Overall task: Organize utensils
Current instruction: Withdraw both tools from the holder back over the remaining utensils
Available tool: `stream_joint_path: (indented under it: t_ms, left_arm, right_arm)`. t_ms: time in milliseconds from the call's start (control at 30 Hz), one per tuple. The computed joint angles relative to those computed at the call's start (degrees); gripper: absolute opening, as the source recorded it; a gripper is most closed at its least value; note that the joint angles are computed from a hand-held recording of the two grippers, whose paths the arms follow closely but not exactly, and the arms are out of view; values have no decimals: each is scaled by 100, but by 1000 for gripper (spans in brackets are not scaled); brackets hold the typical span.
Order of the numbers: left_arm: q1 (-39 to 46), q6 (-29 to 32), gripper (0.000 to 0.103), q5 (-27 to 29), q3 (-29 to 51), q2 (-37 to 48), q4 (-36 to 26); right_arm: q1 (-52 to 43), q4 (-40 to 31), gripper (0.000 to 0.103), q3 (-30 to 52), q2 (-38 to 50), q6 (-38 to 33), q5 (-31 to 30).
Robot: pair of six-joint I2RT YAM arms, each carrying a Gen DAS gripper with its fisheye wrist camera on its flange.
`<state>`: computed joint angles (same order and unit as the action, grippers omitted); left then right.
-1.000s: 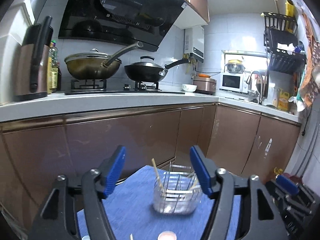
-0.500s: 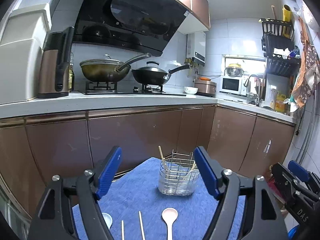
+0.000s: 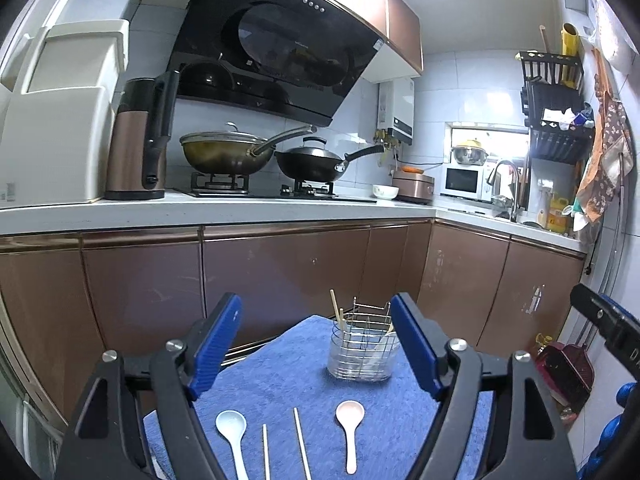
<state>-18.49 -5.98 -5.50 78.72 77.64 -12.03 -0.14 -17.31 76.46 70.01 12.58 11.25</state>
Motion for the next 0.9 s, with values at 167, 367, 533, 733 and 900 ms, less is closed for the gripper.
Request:
stream_joint_path:
  t_ms: [167,367,533,733,900]
  left_arm:
    - [98,-5,80,19,-222,-330,-64]
    - [242,21,83,92,-408,-575,-99]
    - [333,16,84,127,-492,-718,-136]
    - [348,49,84,47,-561,-839,-122]
    - [405,51,84,74,-629,-933,-92]
  right_arm:
    - [200,-46,71,-3,-154,-110,228]
    - [393,-46,83,-87,-320,-164,544]
    - [487,-103,88,-105,-412,-186,717]
    - [567,-133,92,-82,-470,-252,808]
    - [657,-119,94,-67,-510,-291,898]
